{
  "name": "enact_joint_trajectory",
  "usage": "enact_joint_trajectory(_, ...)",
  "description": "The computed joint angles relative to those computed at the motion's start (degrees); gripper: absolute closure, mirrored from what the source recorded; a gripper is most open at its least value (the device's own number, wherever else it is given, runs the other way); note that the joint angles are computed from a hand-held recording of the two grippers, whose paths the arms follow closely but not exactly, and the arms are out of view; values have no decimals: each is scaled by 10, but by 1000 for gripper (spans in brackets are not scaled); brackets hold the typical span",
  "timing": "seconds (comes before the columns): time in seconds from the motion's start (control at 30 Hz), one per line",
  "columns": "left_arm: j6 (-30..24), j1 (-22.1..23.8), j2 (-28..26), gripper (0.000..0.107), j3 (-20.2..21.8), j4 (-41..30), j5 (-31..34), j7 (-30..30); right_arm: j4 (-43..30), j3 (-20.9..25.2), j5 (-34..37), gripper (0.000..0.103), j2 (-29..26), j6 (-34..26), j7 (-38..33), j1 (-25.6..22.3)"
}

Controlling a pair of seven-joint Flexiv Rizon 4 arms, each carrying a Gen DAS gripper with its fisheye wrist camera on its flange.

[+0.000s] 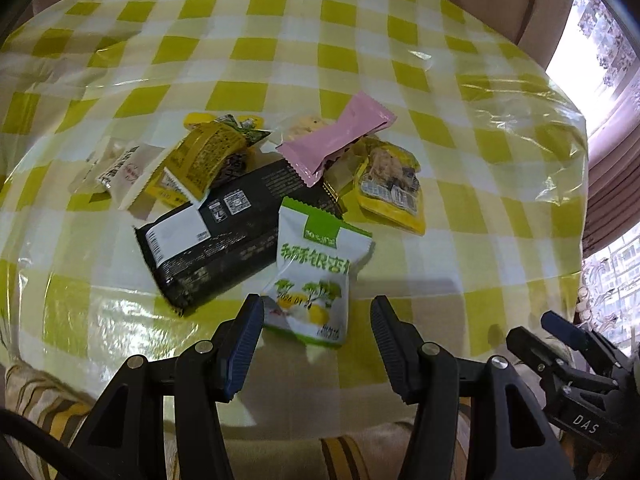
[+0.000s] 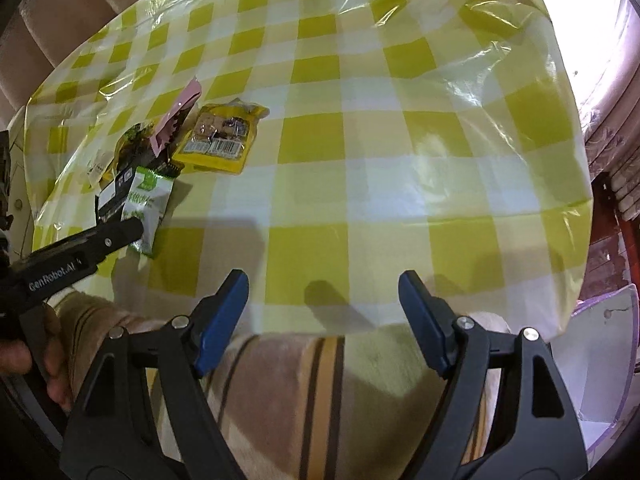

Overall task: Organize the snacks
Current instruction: 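Move both open tools back over the snack pile, then grasp the white-green ginkgo bag with the left tool while the right tool grasps the yellow barcode packet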

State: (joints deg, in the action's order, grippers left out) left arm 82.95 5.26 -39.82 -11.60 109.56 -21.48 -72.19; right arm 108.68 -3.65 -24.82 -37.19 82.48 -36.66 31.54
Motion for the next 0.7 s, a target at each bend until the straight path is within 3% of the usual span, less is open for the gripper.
enact_joint_trajectory(0.33, -34, -45, -30, 52, 54, -58, 30, -24, -68, 13, 7, 23, -38, -28, -11, -13)
enact_joint_trajectory(0.7, -12, -50, -40, 72, 55, -65, 49, -26, -180, 31, 13, 23, -101, -72, -36, -22)
